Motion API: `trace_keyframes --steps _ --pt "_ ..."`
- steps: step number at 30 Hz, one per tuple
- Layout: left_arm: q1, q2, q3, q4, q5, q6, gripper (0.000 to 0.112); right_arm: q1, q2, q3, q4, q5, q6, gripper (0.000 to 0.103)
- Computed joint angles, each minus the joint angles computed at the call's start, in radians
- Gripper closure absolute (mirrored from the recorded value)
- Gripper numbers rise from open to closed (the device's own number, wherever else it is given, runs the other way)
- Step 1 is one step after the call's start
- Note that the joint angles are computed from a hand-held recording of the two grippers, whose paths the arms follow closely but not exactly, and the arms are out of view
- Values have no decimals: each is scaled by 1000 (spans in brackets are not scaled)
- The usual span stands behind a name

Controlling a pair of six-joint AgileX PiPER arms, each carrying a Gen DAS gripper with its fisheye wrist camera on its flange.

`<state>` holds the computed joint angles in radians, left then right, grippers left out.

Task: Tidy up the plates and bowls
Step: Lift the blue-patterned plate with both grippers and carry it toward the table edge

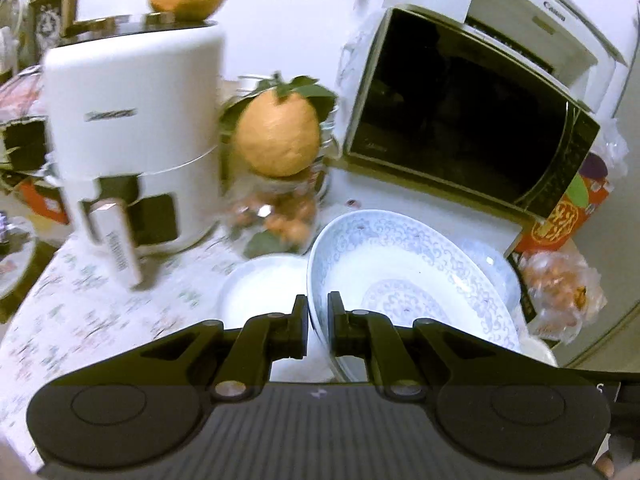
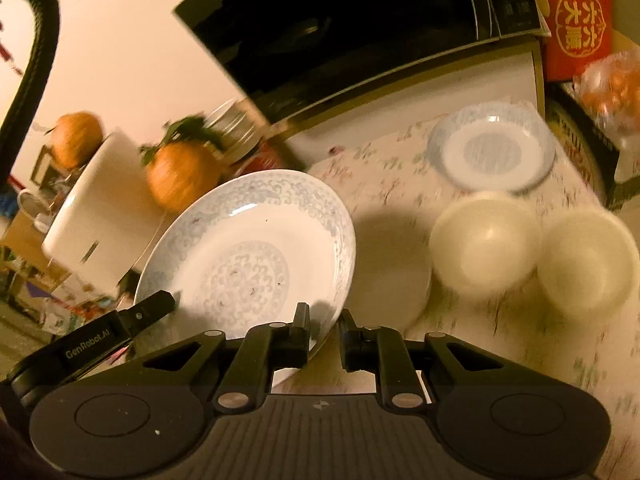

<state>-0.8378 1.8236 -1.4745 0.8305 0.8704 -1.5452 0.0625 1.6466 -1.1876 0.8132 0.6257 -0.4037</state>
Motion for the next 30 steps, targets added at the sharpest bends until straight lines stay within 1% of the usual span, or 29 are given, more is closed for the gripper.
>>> trace_keyframes --steps 4,7,9,12,15,18,22,24,27,30 --pt "-42 -72 136 26 17 -84 105 55 -85 137 24 -43 -26 88" --pt "-60 -119 233 26 7 -130 104 95 -126 221 34 -71 -37 88" --pt "-79 -144 293 32 1 -167 104 125 -136 253 14 -89 -18 88" --pt "-99 -178 398 40 -38 -234 104 175 -162 312 -27 -118 21 87" --pt "-103 -192 470 11 -90 -270 104 206 -178 370 -58 -136 43 87" --pt "-115 -193 513 14 -121 -297 104 237 -180 423 -89 -163 68 86" --pt "-83 -173 538 -4 -198 -298 104 269 -167 443 -164 -180 139 86" --pt "-86 -160 542 14 -204 -320 104 267 -157 443 -186 -184 159 86" --pt "-84 -131 528 7 -204 -297 104 289 -134 433 -247 -206 218 85" --pt "-69 -116 543 -39 -242 -272 103 291 -115 433 -288 -198 258 85"
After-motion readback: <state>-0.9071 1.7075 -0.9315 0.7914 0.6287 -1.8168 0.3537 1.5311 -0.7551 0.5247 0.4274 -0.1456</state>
